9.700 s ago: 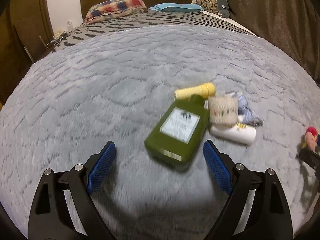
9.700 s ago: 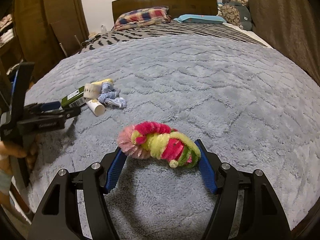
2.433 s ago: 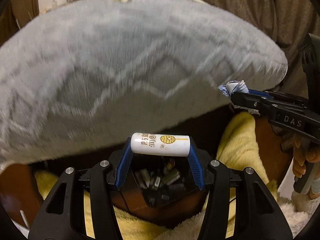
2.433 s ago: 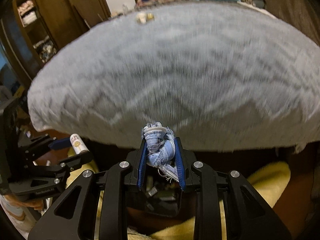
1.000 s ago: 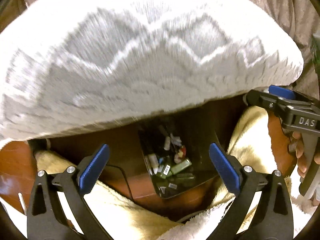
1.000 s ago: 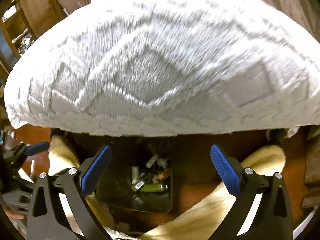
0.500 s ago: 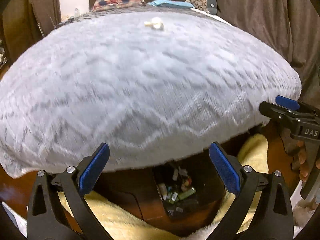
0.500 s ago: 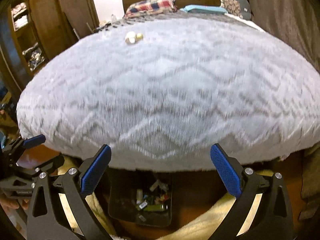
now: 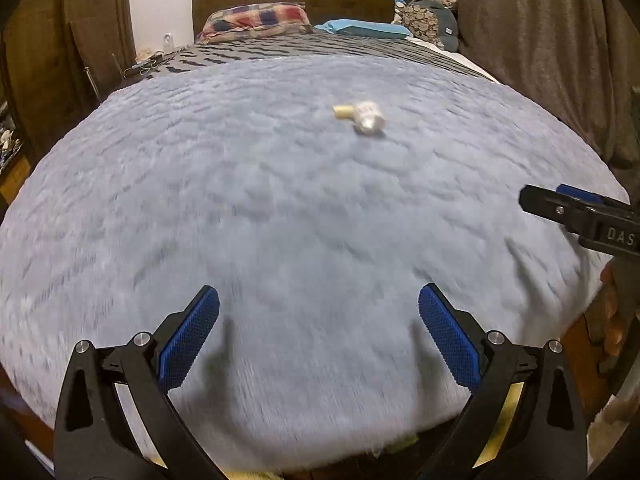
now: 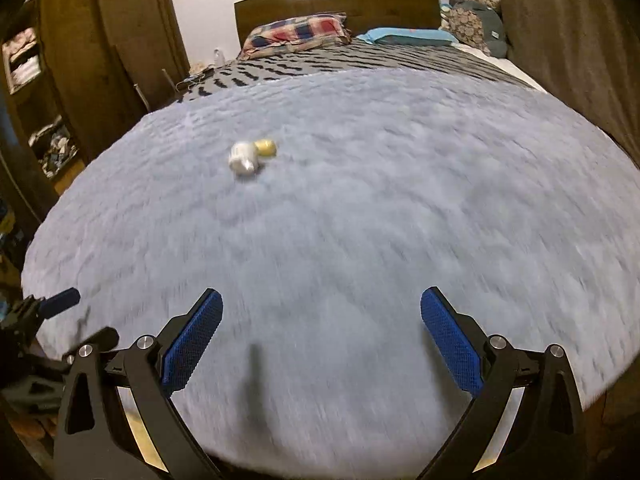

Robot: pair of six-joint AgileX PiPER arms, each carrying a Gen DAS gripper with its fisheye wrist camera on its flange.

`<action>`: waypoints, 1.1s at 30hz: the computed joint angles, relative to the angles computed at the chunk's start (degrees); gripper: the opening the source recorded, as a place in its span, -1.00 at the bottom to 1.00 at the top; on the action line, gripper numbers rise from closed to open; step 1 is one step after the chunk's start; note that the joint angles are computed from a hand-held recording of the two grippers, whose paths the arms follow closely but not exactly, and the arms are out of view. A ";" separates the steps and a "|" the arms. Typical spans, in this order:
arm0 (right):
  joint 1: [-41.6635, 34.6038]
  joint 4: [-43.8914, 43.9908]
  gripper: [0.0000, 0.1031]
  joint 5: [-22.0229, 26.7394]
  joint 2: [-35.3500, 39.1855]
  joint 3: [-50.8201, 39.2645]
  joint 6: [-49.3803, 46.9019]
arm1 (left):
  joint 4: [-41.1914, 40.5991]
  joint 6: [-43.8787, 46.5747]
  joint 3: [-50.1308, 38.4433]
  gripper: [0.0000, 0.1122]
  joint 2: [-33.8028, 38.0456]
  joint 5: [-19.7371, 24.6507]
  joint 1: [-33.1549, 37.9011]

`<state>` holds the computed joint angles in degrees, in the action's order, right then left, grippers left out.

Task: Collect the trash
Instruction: 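Grasp the white roll with the right tool while the left tool grasps the yellow tube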

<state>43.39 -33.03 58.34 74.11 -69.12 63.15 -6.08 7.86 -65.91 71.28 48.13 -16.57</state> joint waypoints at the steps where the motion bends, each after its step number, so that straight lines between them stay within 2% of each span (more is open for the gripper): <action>1: -2.19 1.15 0.93 -1.56 2.76 -2.91 -2.43 | 0.01 0.24 -1.80 0.69 1.92 -0.22 0.28; 5: -6.58 3.94 0.93 -3.94 11.40 -12.34 -8.19 | -1.14 2.33 -8.05 0.69 8.65 0.02 1.75; 10: -12.33 13.46 0.89 -5.01 23.75 -26.02 -17.60 | -1.50 4.24 -14.74 0.69 15.34 0.69 1.95; 13: -14.03 17.52 0.59 -3.28 30.08 -33.60 -21.67 | -1.85 5.13 -17.24 0.69 17.76 0.73 1.87; 18: -15.71 20.78 0.30 -2.32 35.58 -39.80 -24.05 | -2.21 5.58 -19.80 0.69 20.68 0.79 1.94; 20: -16.04 21.87 -0.01 -1.58 37.09 -41.72 -25.66 | -1.61 5.12 -21.49 0.69 22.24 1.03 1.62; 22: -16.28 22.63 -0.27 -1.55 37.38 -41.95 -27.28 | -1.15 4.59 -22.95 0.69 23.45 1.30 1.23; 23: -16.63 23.28 -0.30 -2.26 36.78 -41.11 -27.99 | -1.04 4.33 -23.72 0.69 24.03 1.47 1.03; 29: -19.06 20.90 -0.31 -5.17 30.56 -34.47 -28.10 | 0.43 1.93 -30.95 0.69 29.89 3.22 -1.74; 33: -21.49 18.36 -0.31 -5.31 26.83 -30.98 -27.93 | 2.05 -0.64 -36.74 0.68 34.68 4.35 -4.05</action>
